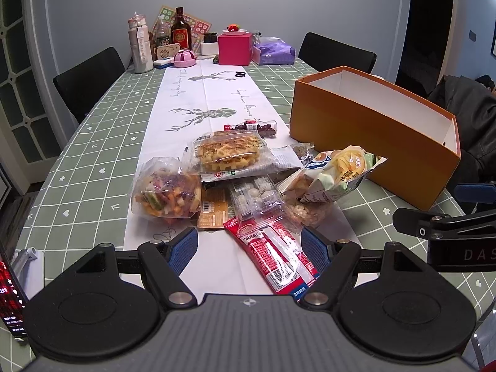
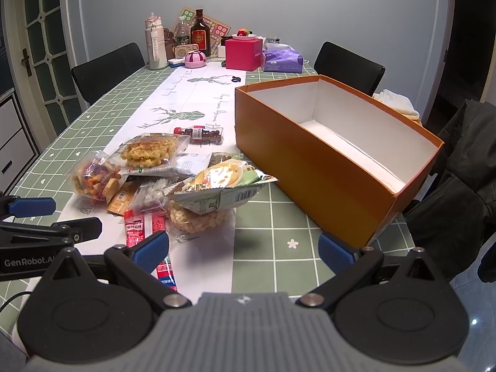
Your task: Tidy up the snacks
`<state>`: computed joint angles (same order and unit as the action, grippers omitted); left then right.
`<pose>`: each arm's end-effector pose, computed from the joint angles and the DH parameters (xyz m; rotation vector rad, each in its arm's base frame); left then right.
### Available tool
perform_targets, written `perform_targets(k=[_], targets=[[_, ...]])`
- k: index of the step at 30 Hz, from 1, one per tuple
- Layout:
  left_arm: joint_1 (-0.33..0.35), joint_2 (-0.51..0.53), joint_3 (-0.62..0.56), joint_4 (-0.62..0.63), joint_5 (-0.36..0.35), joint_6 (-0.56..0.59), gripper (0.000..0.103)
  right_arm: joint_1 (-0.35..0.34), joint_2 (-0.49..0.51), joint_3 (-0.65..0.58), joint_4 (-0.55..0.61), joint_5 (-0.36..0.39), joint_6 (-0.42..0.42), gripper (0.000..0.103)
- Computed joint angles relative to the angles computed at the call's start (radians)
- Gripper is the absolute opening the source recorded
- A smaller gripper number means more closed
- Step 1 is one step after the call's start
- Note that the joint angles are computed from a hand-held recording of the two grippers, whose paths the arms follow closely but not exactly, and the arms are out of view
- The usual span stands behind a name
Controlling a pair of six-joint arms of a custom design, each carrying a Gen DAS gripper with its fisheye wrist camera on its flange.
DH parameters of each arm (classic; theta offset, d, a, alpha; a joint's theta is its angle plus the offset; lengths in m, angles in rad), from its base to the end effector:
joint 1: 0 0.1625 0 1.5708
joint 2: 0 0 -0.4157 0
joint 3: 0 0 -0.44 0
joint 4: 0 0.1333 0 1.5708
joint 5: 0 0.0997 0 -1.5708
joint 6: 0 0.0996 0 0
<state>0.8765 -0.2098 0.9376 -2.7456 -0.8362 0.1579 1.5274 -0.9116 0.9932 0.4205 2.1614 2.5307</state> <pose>-0.3946 -0.7866 -0.0672 0.8131 2.3069 -0.7825 0.0466 -0.7204 0.3280 0.2238 -2.1107 0.9664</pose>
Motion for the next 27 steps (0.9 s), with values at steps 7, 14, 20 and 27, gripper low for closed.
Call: perform_targets(k=[7,14,20,27], targets=[[0.0,0.001,-0.002,0.003,0.001,-0.003,0.089,-0.002,0.003,-0.003,0.008,0.0,0.007,0.1],[0.0,0.0,-0.003,0.005,0.0,-0.003,0.089,-0.002,0.005,-0.008,0.013,0.001,0.008,0.1],[0.0,0.001,-0.004,0.007,0.0,-0.005,0.089,-0.002,0.005,-0.008,0.013,0.003,0.008,0.1],[0.0,0.001,-0.005,0.009,0.0,-0.006,0.089,-0.002,0.006,-0.008,0.013,0.002,0.009,0.1]])
